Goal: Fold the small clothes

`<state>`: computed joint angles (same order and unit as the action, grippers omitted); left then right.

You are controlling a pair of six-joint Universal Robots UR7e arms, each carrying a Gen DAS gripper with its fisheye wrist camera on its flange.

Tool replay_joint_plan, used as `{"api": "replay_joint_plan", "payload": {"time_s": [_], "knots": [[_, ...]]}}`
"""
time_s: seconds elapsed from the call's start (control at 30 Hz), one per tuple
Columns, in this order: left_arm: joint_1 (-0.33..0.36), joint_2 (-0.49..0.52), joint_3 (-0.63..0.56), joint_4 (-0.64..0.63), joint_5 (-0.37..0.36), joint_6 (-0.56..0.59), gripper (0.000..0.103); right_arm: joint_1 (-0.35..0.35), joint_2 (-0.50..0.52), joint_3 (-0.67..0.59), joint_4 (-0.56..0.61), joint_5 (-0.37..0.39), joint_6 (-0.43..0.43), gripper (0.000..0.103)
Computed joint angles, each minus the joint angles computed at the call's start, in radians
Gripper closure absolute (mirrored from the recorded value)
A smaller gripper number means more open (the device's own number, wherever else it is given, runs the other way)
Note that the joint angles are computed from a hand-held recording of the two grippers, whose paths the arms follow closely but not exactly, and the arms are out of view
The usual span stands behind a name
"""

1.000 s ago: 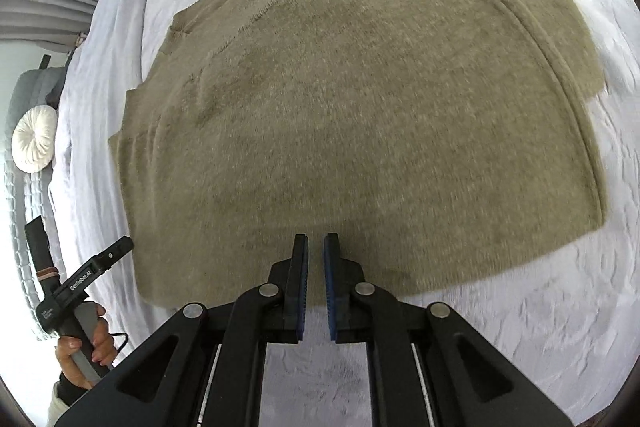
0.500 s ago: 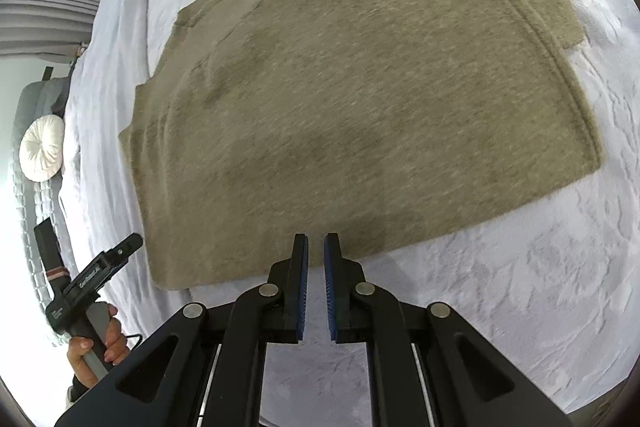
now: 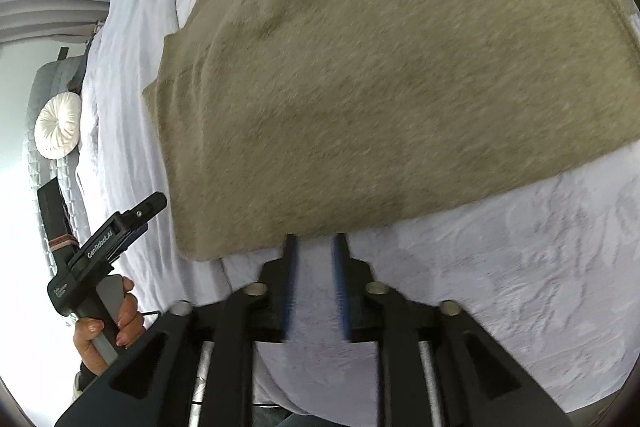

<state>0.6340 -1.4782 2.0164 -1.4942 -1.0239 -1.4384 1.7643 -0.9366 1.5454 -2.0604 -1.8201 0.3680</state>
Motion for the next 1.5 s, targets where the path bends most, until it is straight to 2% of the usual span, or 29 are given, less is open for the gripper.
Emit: {"api": "replay_joint_plan", "payload": {"time_s": [0.03,0.07,0.3,0.43,0.5,0.57,0.67,0.97,1.1,1.13,1.2,1.23,1.37,1.5], "knots": [[0.001,0.002,-0.002,-0.001,0.0,0.0,0.0,0.0,0.0,0.004,-0.004,0.007,0.003,0.061],[0.0,0.001,-0.002,0.0,0.001,-0.003,0.0,0.001,-0.001,0.011,-0.011,0.017,0.004,0.055],[0.036,0.029,-0.009,-0.031,0.013,0.038,0.0,-0.004,0.009,0.038,-0.047,0.088,0.033,0.055],[0.051,0.034,-0.002,-0.063,-0.003,0.055,0.0,-0.008,0.025,0.046,-0.074,0.133,0.049,0.055],[0.055,0.033,0.003,-0.077,-0.004,0.048,0.0,-0.006,0.031,0.056,-0.099,0.151,0.057,0.053],[0.053,0.025,0.014,-0.092,0.01,0.039,0.0,-0.012,0.036,0.067,-0.132,0.182,0.076,0.044],[0.048,-0.009,0.043,-0.121,0.039,0.029,0.0,-0.028,0.041,0.088,-0.183,0.235,0.122,0.044],[0.11,-0.028,0.039,-0.186,0.029,0.066,0.0,-0.069,0.062,0.2,-0.412,0.379,0.248,0.044],[0.159,-0.045,0.077,-0.35,-0.035,0.174,0.0,-0.083,0.082,0.247,-0.57,0.411,0.317,0.044],[0.166,-0.044,0.081,-0.382,-0.047,0.185,0.0,-0.086,0.089,0.249,-0.597,0.424,0.33,0.045],[0.182,-0.046,0.089,-0.438,-0.062,0.215,0.0,-0.089,0.102,0.236,-0.609,0.446,0.333,0.08],[0.188,-0.049,0.101,-0.475,-0.075,0.229,0.0,-0.086,0.108,0.218,-0.591,0.457,0.312,0.095],[0.219,-0.04,0.116,-0.605,-0.138,0.282,0.0,-0.067,0.097,0.174,-0.562,0.493,0.212,0.095],[0.249,-0.006,0.116,-0.722,-0.208,0.341,0.0,-0.06,0.083,0.147,-0.536,0.527,0.154,0.095]]}}
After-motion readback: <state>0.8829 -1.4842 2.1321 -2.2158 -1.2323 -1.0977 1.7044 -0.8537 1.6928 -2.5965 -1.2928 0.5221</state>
